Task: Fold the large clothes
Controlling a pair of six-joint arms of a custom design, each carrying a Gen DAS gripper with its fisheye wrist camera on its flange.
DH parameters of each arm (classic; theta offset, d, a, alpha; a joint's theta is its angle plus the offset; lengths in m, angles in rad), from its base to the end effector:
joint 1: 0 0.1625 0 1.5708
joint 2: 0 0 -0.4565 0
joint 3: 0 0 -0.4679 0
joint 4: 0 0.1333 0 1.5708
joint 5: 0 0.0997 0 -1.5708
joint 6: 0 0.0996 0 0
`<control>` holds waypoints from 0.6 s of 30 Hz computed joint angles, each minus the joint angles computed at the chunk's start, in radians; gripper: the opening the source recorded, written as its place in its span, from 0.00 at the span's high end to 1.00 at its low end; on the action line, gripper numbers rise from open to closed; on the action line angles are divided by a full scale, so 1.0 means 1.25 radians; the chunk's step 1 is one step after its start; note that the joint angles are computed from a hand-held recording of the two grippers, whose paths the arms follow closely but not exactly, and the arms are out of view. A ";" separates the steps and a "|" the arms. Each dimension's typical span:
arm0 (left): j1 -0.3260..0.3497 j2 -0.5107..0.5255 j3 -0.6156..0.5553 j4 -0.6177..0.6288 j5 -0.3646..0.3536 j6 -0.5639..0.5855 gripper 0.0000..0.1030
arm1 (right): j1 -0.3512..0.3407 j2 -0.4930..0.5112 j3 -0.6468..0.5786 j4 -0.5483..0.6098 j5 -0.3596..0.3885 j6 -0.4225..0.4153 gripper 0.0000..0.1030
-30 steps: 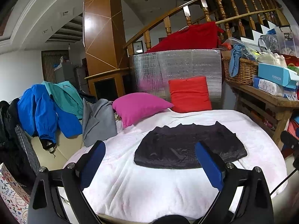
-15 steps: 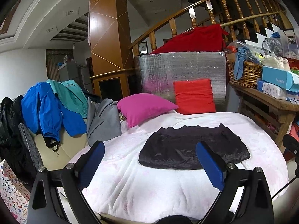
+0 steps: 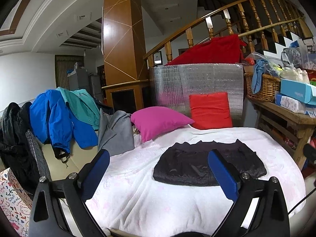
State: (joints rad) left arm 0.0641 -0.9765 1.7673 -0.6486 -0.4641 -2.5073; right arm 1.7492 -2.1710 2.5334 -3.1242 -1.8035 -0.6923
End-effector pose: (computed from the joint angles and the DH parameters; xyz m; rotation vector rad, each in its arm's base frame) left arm -0.5111 -0.2556 0.1157 0.2016 1.6899 -1.4514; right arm 0.1630 -0.2822 0.4300 0.7897 -2.1217 1.4119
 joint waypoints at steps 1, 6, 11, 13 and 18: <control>-0.001 0.000 0.000 0.003 -0.001 -0.004 0.03 | 0.003 0.006 -0.003 0.001 -0.011 0.004 0.17; -0.003 -0.002 0.002 -0.002 -0.003 0.001 0.02 | 0.004 0.031 -0.012 0.017 -0.059 0.017 0.17; -0.003 -0.001 0.002 -0.013 -0.004 0.014 0.02 | 0.006 0.032 -0.003 0.006 -0.072 0.006 0.17; -0.004 0.000 0.002 -0.020 -0.002 0.024 0.02 | 0.008 0.036 -0.002 0.001 -0.081 0.000 0.17; -0.005 0.001 0.003 -0.034 0.003 0.043 0.02 | 0.001 0.044 -0.008 0.018 -0.093 0.010 0.17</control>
